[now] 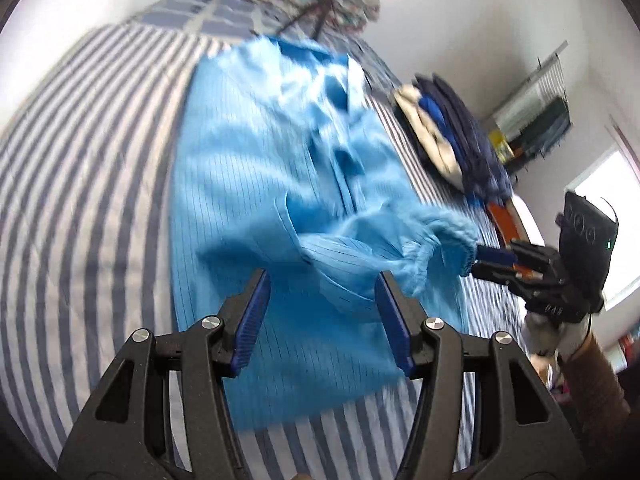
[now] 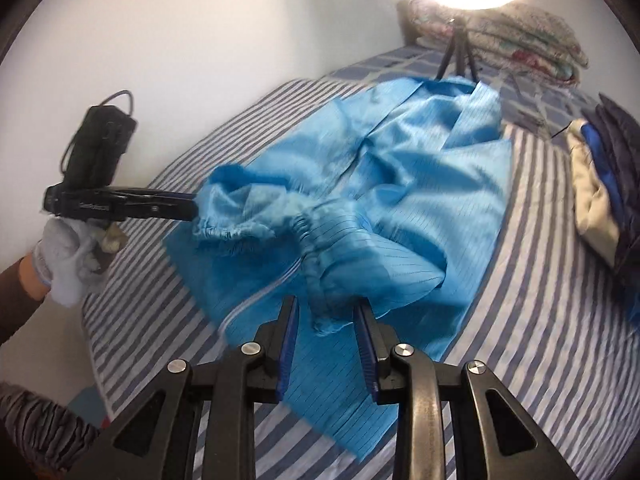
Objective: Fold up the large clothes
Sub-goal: 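Lift the hem with both grippers and fold it toward the collar, then lay the folded hem down and open both grippers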
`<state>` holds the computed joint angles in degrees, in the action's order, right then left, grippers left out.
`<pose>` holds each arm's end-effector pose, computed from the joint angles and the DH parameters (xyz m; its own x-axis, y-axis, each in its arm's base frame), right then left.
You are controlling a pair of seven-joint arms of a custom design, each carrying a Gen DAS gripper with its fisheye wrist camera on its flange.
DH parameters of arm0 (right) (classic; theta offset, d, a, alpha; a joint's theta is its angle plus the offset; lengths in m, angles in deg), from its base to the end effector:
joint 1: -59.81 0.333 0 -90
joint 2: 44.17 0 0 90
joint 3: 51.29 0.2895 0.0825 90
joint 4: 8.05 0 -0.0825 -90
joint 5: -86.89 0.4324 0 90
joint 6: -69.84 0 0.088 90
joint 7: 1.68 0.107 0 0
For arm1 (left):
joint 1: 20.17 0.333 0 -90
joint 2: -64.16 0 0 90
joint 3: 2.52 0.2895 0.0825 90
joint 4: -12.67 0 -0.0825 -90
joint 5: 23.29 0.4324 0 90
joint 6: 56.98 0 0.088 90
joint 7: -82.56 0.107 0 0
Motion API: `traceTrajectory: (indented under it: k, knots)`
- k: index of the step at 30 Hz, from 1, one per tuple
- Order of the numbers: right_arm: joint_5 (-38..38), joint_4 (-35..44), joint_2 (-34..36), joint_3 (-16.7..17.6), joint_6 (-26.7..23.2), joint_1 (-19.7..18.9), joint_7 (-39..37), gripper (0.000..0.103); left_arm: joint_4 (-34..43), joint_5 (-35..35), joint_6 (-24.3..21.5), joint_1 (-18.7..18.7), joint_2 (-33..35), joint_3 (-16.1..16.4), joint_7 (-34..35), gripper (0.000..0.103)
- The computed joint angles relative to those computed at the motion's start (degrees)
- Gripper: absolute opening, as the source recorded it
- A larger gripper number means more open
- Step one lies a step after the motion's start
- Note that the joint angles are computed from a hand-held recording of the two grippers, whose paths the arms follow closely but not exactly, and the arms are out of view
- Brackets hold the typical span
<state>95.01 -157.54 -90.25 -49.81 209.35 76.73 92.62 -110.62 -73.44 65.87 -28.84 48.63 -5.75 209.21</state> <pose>0.4008 0.1342 0.5385 0.2141 -0.9632 -0.1624 -0.8152 -0.0846 -0.5730 0.5376 -0.1480 0.5140 -0.5027 -0.6825 0.5305 -0.8373 0.2317 -0.4953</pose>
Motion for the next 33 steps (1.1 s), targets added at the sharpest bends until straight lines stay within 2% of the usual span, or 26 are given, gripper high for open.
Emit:
traceTrajectory:
  k: [4, 6, 7, 8, 9, 11, 17, 20, 22, 24, 25, 26, 28, 29, 30, 33]
  knots:
    - [-3.6, 4.6, 7.2, 2.5, 4.6, -4.2, 4.3, 0.03, 3.4, 0.4, 7.1, 0.1, 3.9, -1.7, -3.5, 0.056]
    - [-5.7, 6.0, 9.1, 3.8, 6.1, -5.8, 7.6, 0.032, 4.6, -0.4, 8.8, 0.2, 5.1, -1.6, -4.4, 0.056]
    - [-6.0, 6.2, 9.3, 3.6, 6.8, -5.9, 8.4, 0.033, 4.8, -1.3, 8.5, 0.4, 5.3, -1.3, -4.3, 0.056]
    - [-6.0, 5.7, 8.8, 3.2, 7.6, -5.9, 9.4, 0.037, 4.7, -2.2, 8.0, 0.7, 5.3, -0.9, -4.2, 0.056]
    - [-5.8, 5.1, 7.9, 2.7, 7.8, -5.7, 9.8, 0.047, 4.7, -2.2, 7.4, 1.1, 5.2, -0.6, -4.0, 0.056]
    - [-5.1, 2.4, 4.8, 1.4, 8.4, -5.5, 10.4, 0.053, 3.8, -1.1, 6.7, 2.0, 4.8, -0.1, -2.8, 0.056]
    - [0.5, -6.7, -4.0, -3.0, 6.6, -4.1, 12.4, 0.052, 2.4, -1.0, 1.4, 3.6, 5.9, 0.4, -1.8, 0.056]
    - [4.1, -9.9, -6.1, -5.3, 6.1, -3.2, 12.3, 0.041, 1.5, -1.9, -0.3, 3.8, 5.8, 0.0, -0.7, 0.056]
    - [5.8, -10.5, -6.1, -5.9, 6.0, -3.2, 12.2, 0.04, 0.8, -1.5, -0.1, 3.7, 5.4, -0.5, -0.4, 0.055]
    - [7.5, -10.7, -5.4, -6.7, 6.8, -2.7, 11.5, 0.039, 0.7, -1.1, 0.1, 3.6, 5.5, -0.7, -0.5, 0.05]
    - [8.2, -10.7, -5.0, -6.9, 7.4, -2.5, 11.2, 0.038, 0.7, -1.2, 0.0, 3.6, 5.7, -0.8, -0.6, 0.04]
    - [8.8, -10.5, -4.4, -7.1, 7.7, -2.2, 10.6, 0.034, 0.7, -0.9, 0.6, 3.5, 5.9, -1.0, -0.8, 0.025]
    - [8.8, -10.1, -3.6, -6.4, 7.6, -2.7, 10.3, 0.023, -0.1, 0.2, 2.5, 3.5, 5.4, -1.4, -1.6, 0.006]
    - [8.4, -9.5, -3.0, -5.8, 7.2, -2.9, 10.3, 0.012, -0.3, -0.4, 2.7, 3.4, 5.3, -1.2, -1.5, 0.004]
    - [7.8, -9.1, -2.8, -4.9, 6.9, -3.3, 10.5, 0.006, -0.8, -1.5, 3.0, 3.3, 4.9, -1.0, -1.2, 0.003]
    - [6.3, -9.1, -4.0, -3.4, 7.4, -2.8, 9.3, 0.001, -5.7, -5.3, 6.5, 3.0, 0.1, 0.0, 0.8, 0.001]
